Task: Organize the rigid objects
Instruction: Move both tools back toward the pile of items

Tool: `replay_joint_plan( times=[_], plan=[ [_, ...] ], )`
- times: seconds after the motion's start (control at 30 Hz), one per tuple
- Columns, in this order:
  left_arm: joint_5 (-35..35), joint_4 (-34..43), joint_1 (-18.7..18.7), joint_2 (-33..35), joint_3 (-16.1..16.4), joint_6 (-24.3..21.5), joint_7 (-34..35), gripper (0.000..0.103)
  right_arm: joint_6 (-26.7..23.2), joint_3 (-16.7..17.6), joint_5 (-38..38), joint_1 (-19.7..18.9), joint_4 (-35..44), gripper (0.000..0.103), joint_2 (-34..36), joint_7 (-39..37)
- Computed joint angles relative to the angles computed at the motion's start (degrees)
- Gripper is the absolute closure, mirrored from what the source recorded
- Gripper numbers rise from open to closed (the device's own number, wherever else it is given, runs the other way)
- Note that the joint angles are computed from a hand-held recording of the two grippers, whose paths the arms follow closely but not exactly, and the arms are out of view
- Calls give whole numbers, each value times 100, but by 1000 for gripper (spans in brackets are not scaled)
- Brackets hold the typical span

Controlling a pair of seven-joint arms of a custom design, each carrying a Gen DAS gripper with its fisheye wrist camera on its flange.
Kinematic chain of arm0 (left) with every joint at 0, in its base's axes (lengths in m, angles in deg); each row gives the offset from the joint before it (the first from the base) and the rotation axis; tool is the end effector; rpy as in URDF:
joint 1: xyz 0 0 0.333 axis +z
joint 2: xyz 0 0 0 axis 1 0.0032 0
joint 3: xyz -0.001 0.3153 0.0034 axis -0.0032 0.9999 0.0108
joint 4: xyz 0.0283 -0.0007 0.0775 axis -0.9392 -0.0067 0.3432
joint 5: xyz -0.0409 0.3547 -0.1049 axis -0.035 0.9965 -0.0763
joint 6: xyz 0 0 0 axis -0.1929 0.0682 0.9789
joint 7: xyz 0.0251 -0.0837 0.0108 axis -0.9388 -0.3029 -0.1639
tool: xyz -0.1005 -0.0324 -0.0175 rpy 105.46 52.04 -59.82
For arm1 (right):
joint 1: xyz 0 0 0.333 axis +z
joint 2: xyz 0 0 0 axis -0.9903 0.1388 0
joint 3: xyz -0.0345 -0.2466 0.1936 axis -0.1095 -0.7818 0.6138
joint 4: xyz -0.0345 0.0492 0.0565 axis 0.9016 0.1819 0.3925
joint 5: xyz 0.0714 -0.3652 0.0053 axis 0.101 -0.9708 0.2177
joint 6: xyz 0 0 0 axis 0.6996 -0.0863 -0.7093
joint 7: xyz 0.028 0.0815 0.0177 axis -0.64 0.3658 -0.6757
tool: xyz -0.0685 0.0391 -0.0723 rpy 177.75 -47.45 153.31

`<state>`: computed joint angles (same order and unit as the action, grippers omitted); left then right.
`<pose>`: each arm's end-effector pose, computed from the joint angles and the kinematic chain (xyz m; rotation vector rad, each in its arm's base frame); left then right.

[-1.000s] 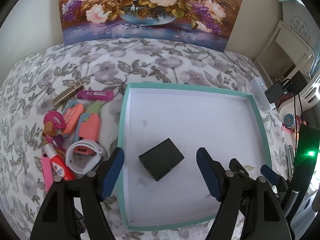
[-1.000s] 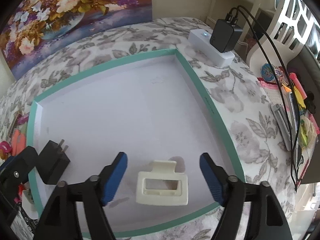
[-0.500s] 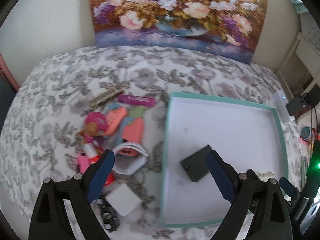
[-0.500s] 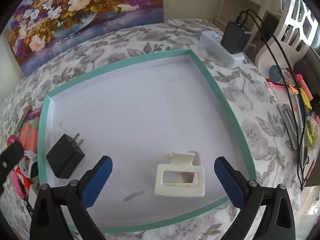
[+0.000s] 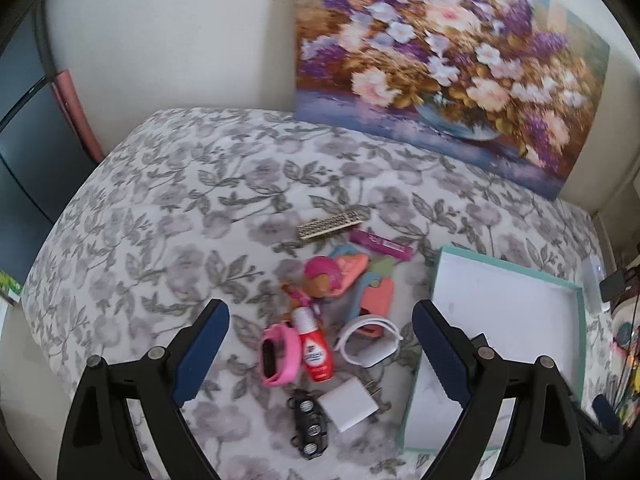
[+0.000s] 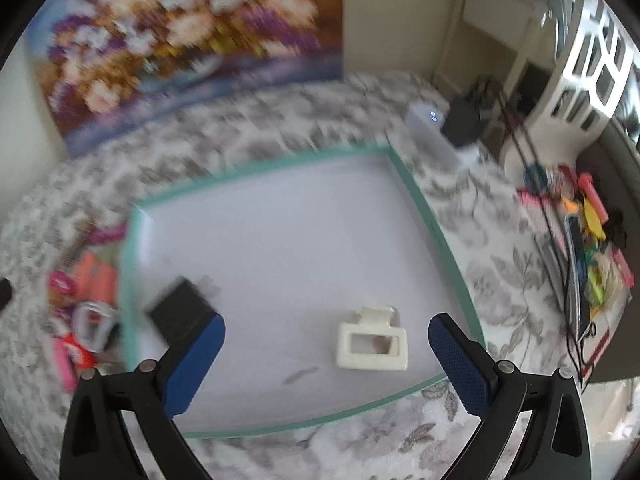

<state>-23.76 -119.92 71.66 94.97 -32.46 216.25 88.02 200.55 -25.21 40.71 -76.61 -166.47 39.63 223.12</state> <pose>0.5076 -0.2967 0.4602 -2.0124 1.7404 -0.5026 0.4642 0.0884 0.4400 -1.5204 2.3910 -0.6312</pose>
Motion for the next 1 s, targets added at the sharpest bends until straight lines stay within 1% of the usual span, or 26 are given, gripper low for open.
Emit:
replay_joint_plan(
  times=[0.07, 0.2, 0.3, 0.4, 0.53, 0.63, 0.8, 0.9, 1.0],
  plan=[
    [-144, -194, 68, -221, 14, 81, 126, 10, 29, 80, -57, 49, 51, 0, -150, 52],
    [-156, -668, 251, -673, 6, 240, 58, 10, 17, 244, -137, 165, 187, 0, -206, 90],
    [-211, -1010, 415, -924, -19, 404, 35, 10, 110, 276, 4, 321, 225, 0, -120, 9],
    [-310, -1307, 568, -1080, -45, 582, 49, 10, 213, 269, 230, 498, 257, 0, 80, -261],
    [-692, -1466, 684, -979, -40, 637, 342, 10, 449, 210, 627, 720, 235, 0, 369, -640],
    [-1076, -1497, 720, -808, -6, 633, 595, 10, 315, 217, 731, 821, 307, 0, 576, -765],
    [-1619, -1473, 710, -509, 38, 600, 983, 10, 426, 141, 1225, 1015, 324, 0, 784, -1236],
    [-1841, -1507, 703, -459, 67, 593, 1072, 10, 365, 154, 1294, 1100, 388, 0, 912, -1386],
    [-1788, -1540, 712, -494, 100, 559, 921, 10, 440, 134, 1498, 1177, 429, 0, 1007, -1634]
  ],
)
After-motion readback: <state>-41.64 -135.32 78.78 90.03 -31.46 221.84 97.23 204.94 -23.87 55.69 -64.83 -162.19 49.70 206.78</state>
